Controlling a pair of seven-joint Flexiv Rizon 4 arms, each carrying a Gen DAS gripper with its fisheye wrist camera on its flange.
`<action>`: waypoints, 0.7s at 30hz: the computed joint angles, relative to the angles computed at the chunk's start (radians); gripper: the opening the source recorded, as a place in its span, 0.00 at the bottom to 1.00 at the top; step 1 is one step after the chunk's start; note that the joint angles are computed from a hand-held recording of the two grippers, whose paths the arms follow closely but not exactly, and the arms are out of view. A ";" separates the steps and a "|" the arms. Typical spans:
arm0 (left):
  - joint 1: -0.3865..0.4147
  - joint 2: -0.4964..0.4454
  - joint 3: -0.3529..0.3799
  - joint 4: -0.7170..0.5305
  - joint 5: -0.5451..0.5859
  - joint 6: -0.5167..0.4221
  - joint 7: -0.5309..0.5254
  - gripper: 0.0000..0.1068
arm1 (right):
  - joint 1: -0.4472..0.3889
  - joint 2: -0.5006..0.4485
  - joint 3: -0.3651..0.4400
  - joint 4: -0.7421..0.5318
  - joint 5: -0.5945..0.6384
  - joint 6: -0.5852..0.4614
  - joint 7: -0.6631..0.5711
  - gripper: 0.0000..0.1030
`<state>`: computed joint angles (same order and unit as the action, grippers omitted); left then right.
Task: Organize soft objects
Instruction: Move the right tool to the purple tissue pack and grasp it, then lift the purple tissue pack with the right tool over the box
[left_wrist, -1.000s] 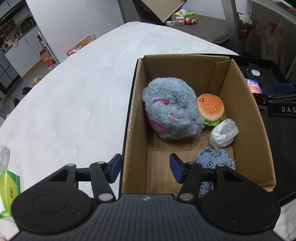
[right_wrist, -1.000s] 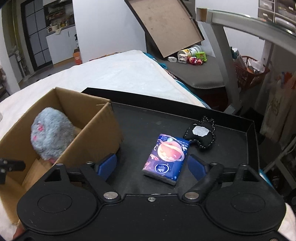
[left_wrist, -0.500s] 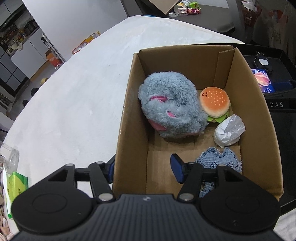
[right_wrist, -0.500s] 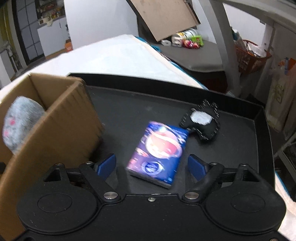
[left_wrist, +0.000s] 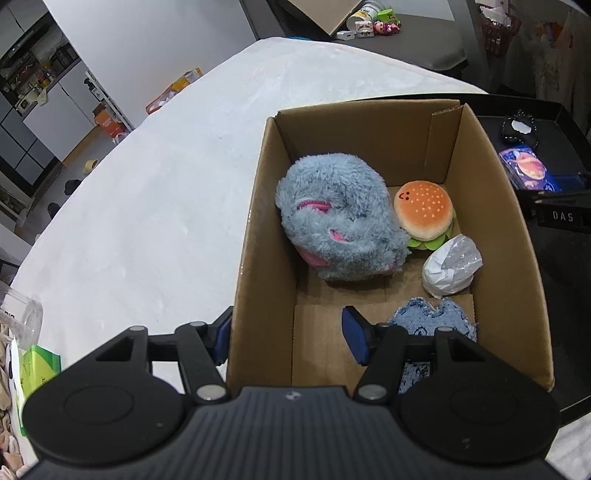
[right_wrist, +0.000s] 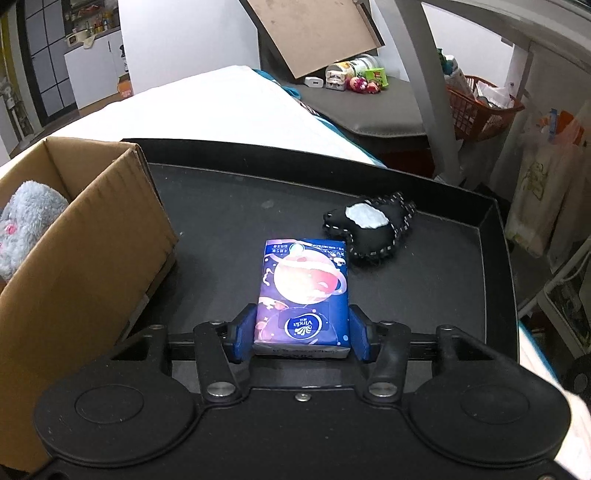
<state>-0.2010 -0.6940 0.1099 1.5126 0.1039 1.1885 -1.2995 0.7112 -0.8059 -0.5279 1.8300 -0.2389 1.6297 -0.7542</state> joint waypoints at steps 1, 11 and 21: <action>0.004 0.001 -0.005 0.003 -0.002 0.004 0.005 0.55 | -0.004 0.005 0.006 0.001 0.001 -0.006 0.001 0.49; 0.042 0.016 -0.043 0.044 -0.047 0.042 0.057 0.55 | 0.023 0.036 -0.019 0.026 -0.023 -0.028 0.019 0.49; 0.084 0.027 -0.082 0.067 -0.120 0.054 0.118 0.55 | 0.069 0.085 -0.064 0.054 -0.088 -0.054 0.040 0.49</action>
<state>-0.1168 -0.6666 0.0278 1.5793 -0.0159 1.2428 -1.1819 0.7800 -0.7213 -0.5915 1.8843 -0.3266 1.5761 -0.7137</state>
